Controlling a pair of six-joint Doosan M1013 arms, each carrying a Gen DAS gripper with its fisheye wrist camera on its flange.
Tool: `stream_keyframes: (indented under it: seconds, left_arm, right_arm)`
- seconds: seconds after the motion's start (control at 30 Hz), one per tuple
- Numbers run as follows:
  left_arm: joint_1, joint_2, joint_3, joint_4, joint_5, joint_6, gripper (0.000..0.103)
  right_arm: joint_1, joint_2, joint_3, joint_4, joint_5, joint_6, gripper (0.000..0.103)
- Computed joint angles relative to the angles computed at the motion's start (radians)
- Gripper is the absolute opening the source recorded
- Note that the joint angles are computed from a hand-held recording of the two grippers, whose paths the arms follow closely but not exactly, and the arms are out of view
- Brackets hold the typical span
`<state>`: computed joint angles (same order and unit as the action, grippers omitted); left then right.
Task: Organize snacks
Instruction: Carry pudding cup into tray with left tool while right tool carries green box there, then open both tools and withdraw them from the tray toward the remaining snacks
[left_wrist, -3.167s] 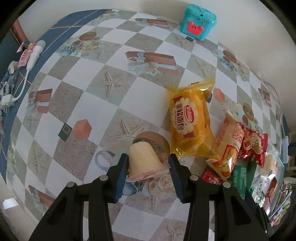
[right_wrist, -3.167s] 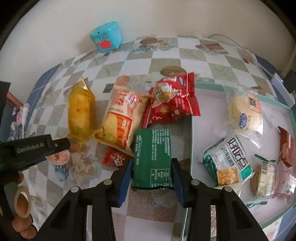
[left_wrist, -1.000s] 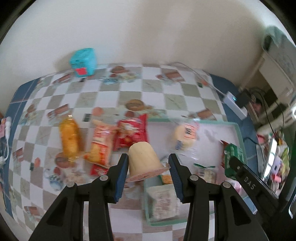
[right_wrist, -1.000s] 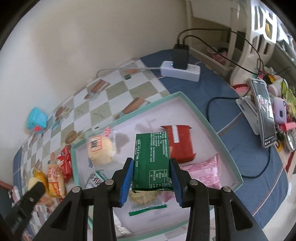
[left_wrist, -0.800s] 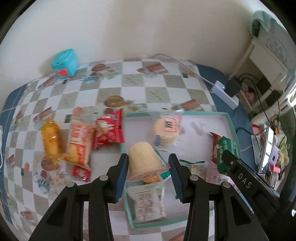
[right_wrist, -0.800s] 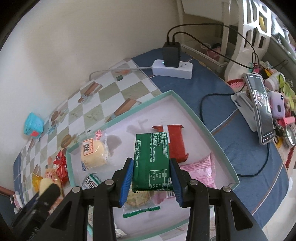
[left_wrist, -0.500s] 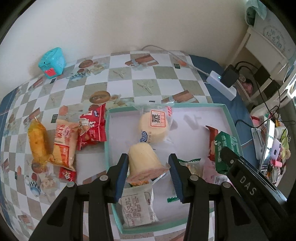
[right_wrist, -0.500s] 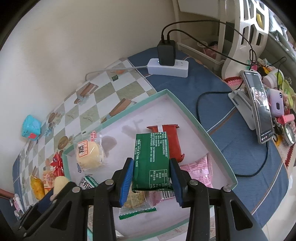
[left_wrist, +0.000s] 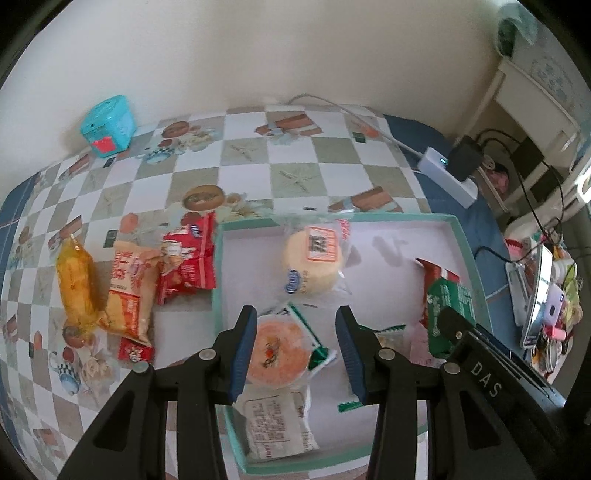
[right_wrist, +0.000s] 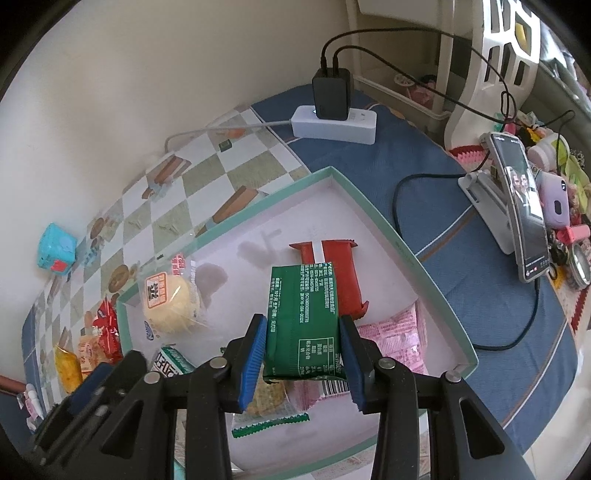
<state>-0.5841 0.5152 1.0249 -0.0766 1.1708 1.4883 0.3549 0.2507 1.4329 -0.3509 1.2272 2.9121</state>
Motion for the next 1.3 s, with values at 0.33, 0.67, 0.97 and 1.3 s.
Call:
stream_keyframes:
  seconds: [0.33,0.67,0.97,1.3]
  left_arm:
    - [0.034,0.011,-0.022,0.006,0.033,-0.082,0.048]
    - [0.055,0.025,-0.037,0.021,0.077,-0.152,0.074]
    - [0.061,0.035,-0.041,0.049,0.11,-0.192,0.082]
    - [0.071,0.03,-0.026,0.06,0.112,-0.214,0.082]
  right_arm:
    - [-0.005,0.011,-0.006,0.028,0.007,-0.03,0.044]
    - [-0.009,0.024,-0.018,0.057,0.045,-0.053,0.073]
    - [-0.01,0.036,-0.027,0.067,0.076,-0.066,0.083]
    - [0.001,0.039,-0.034,0.047,0.081,-0.068,0.102]
